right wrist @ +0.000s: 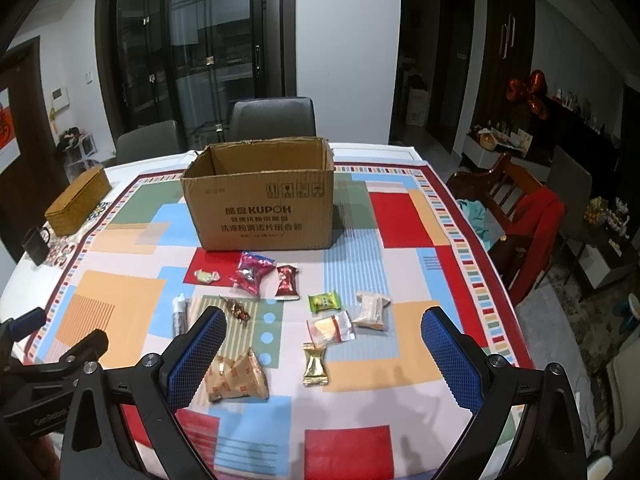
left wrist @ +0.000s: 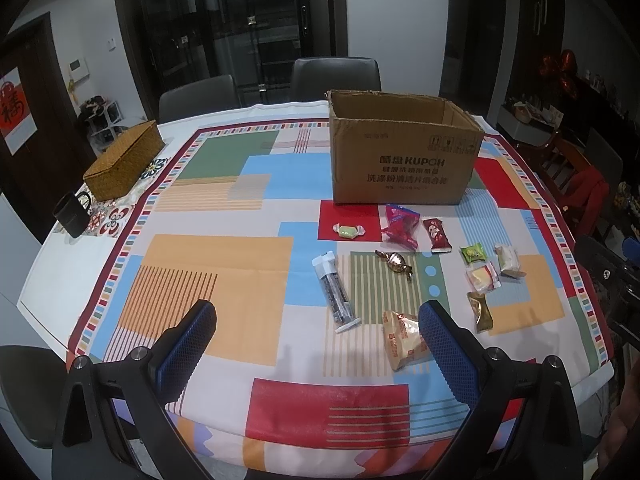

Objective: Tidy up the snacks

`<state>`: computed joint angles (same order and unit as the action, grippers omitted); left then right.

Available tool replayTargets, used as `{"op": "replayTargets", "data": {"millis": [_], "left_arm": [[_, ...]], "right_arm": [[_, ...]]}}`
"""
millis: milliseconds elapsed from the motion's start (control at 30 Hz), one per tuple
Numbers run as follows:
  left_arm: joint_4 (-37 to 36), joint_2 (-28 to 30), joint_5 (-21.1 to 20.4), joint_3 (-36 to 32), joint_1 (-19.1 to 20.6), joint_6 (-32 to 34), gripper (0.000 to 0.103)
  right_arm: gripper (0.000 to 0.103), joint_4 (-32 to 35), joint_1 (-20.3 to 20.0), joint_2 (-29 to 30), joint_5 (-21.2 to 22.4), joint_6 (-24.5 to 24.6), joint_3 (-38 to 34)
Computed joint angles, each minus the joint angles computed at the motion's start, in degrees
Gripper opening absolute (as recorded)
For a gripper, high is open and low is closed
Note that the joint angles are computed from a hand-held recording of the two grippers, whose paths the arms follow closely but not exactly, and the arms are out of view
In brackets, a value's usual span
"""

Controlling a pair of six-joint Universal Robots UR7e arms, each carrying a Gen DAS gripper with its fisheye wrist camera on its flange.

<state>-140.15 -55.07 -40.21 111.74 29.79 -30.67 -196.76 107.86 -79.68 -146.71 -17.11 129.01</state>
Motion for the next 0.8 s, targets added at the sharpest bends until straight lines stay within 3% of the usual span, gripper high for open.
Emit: {"op": "replayTargets", "data": {"millis": [533, 800], "left_arm": [[-0.4, -0.1, 1.0, -0.5, -0.1, 1.2, 0.103], [-3.4, 0.9, 2.1, -0.1, 0.1, 2.0, 0.103]], "right_arm": [[0.099, -1.7, 0.5, 0.6, 0.1, -1.4, -1.0], [0.099, -8.2, -0.4, 2.3, 1.8, -5.3, -0.8]]}}
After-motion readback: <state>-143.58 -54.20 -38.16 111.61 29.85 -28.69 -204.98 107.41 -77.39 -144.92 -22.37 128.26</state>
